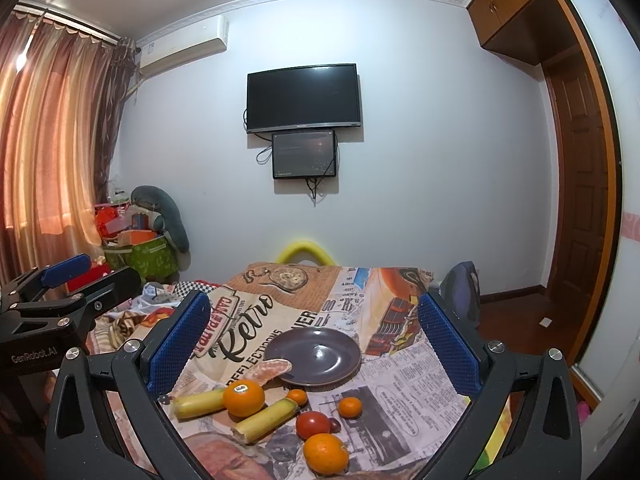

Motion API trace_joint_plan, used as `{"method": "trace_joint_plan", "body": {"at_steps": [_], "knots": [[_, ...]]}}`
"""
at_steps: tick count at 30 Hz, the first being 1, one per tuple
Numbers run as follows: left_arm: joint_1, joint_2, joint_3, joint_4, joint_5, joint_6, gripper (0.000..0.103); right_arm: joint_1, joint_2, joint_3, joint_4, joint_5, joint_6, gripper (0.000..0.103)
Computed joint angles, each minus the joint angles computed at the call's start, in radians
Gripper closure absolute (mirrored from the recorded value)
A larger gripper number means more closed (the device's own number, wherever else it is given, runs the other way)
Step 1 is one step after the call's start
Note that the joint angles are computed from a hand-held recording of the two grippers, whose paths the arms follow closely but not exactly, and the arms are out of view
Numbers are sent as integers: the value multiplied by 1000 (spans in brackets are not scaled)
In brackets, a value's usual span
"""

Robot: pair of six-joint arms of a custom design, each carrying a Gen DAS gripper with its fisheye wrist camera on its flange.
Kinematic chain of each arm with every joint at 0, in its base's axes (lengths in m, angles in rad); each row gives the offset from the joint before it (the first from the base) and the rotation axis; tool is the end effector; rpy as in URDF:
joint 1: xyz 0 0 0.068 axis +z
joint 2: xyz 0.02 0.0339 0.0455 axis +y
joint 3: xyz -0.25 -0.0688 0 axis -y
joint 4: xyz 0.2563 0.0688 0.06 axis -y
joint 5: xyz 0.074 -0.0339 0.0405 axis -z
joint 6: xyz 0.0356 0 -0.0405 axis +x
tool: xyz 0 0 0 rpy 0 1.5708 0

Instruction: Organize fruits

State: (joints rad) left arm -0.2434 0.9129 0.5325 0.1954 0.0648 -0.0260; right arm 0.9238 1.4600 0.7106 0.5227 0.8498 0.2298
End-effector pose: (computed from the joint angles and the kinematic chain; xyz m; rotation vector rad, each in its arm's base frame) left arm 0.2276 -0.0589 0.2517 0.2382 1.7460 -0.2530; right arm 0.2117 0.2359 0.2094 -0.0025 1.7205 0.0884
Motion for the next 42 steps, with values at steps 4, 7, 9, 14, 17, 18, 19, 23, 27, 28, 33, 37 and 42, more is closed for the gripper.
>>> {"method": "trace_joint_plan", "body": {"at_steps": [4,7,9,14,17,18,19,23,27,28,33,37,42], "knots": [[-6,-3,-22,22,-6,0,0,0,0,0,-2,0,2,0],[-4,-5,-21,18,-3,-1,0,0,1,-1,2,1,1,0],[-2,-6,-20,14,1,-2,0,0,1,-2,3,-1,1,0],[6,-13,-18,6,10,-2,0,0,2,-2,5,0,1,0],[-8,-12,-24,14,-4,-3,0,0,2,-2,5,1,2,0],[-8,-12,-23,13,-4,-4,0,0,2,-2,5,0,1,0],[-9,-10,-23,13,-5,-4,0,-1,2,-2,5,-1,0,0],[-10,-9,-20,11,-6,-5,0,3,3,1,5,4,-4,0],[-10,-9,-16,9,-6,-5,0,3,3,2,6,2,-5,0],[-8,-11,-17,8,-4,-5,0,3,2,2,6,1,-5,0],[-2,-15,-18,10,1,-5,0,5,-3,2,4,-7,-9,0],[0,-13,-17,10,7,-8,0,12,-2,3,11,-3,-16,0],[1,-13,-17,10,4,-7,0,12,2,4,10,-7,-19,0]]}}
